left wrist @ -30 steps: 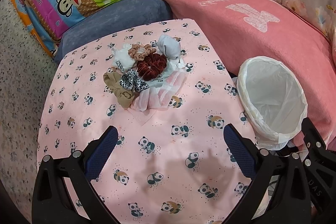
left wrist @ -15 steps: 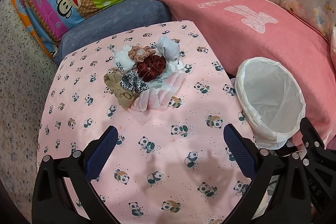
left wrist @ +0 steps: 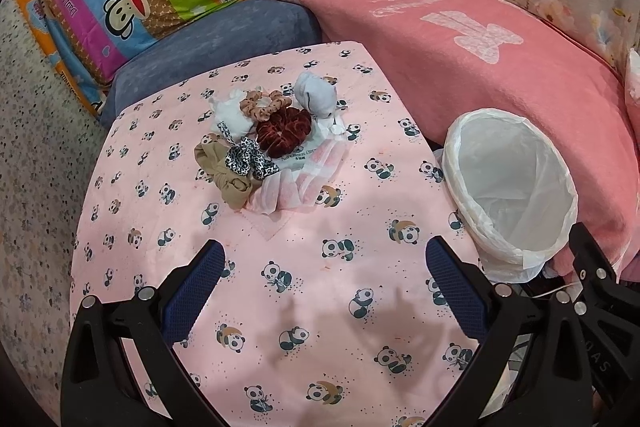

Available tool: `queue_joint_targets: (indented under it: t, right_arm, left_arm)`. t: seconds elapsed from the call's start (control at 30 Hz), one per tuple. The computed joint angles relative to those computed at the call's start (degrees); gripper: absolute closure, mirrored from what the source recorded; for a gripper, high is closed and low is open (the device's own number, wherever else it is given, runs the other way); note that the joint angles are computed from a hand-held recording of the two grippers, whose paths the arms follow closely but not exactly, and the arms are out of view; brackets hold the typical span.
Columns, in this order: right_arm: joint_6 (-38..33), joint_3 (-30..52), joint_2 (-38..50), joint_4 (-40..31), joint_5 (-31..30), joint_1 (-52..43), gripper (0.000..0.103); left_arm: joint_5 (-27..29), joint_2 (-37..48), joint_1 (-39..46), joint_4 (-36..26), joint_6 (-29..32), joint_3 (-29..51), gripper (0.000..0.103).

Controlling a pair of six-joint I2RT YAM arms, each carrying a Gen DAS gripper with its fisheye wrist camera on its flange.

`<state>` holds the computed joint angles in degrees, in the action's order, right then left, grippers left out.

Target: Collect trash

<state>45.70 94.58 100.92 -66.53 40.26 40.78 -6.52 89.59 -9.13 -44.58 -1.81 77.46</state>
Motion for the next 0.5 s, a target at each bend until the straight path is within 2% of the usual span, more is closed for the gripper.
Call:
queue_joint_targets:
  t: [0.5]
  right_arm:
    - [1.74, 1.21, 1.21, -1.68, 1.37, 0.82, 0.005]
  left_arm:
    - [3.35, -1.64, 1.65, 1.72, 2.88, -1.71, 0.007]
